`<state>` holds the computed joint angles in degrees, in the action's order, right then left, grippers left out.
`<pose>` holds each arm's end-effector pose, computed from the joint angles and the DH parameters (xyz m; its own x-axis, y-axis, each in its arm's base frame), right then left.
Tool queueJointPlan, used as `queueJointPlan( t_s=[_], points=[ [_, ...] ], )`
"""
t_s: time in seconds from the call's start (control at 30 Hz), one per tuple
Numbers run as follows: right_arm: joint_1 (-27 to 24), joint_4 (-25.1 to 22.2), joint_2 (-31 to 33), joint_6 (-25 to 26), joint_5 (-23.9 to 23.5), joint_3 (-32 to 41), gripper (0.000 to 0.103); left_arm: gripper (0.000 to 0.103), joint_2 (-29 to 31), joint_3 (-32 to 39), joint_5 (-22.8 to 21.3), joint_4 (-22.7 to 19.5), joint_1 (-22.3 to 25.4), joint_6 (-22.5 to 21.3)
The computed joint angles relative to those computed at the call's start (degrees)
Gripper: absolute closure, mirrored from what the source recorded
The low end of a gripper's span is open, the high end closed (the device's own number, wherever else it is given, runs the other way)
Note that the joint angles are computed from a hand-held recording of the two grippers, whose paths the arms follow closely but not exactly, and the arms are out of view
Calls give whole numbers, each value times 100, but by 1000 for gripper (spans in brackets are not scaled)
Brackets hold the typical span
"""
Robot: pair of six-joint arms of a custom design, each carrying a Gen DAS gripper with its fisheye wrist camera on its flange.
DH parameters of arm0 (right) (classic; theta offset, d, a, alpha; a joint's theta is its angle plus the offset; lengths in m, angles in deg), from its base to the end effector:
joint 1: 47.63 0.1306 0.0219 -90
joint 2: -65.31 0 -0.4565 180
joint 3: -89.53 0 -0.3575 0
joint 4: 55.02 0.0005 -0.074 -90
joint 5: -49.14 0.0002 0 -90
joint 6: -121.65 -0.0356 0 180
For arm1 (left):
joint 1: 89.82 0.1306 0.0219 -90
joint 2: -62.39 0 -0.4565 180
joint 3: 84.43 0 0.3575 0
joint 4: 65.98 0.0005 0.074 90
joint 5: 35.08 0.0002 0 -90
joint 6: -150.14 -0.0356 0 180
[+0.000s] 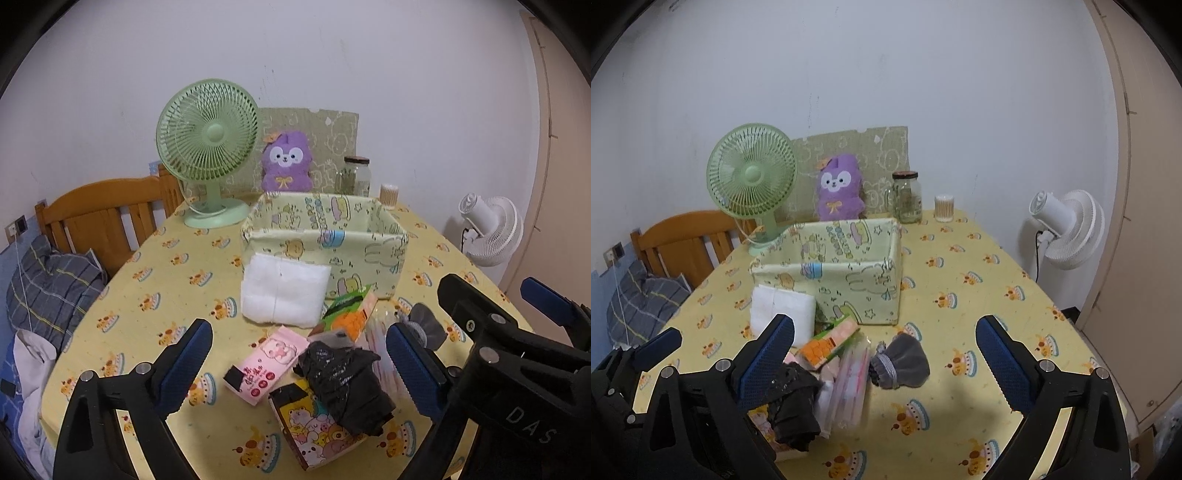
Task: Organize soft objects
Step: 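Grasp the black plastic bag with the left tool while the right tool grasps the clear straw bag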
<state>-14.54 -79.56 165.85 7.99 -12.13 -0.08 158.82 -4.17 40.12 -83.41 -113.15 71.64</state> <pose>0.4651 0.2821 0.4563 -0.4960 0.0968 -0.8629 0.0562 0.9953 0.0794 0.4686 -0.1927 0.4245 -0.5353 0.0210 -0.8444 0.0824 0.9962 -0.0275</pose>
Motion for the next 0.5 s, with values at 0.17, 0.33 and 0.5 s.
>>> queueJointPlan(
  t_s=[0.17,0.33,0.5],
  points=[
    [-2,-1,94,-15,-150,-42,5,8,53,-84,99,16,8,-32],
    [-10,-51,201,-70,-325,-54,7,9,149,-126,264,-22,3,-51],
    [-34,-65,262,-131,-482,-118,8,12,240,-150,444,-71,11,11]
  ],
)
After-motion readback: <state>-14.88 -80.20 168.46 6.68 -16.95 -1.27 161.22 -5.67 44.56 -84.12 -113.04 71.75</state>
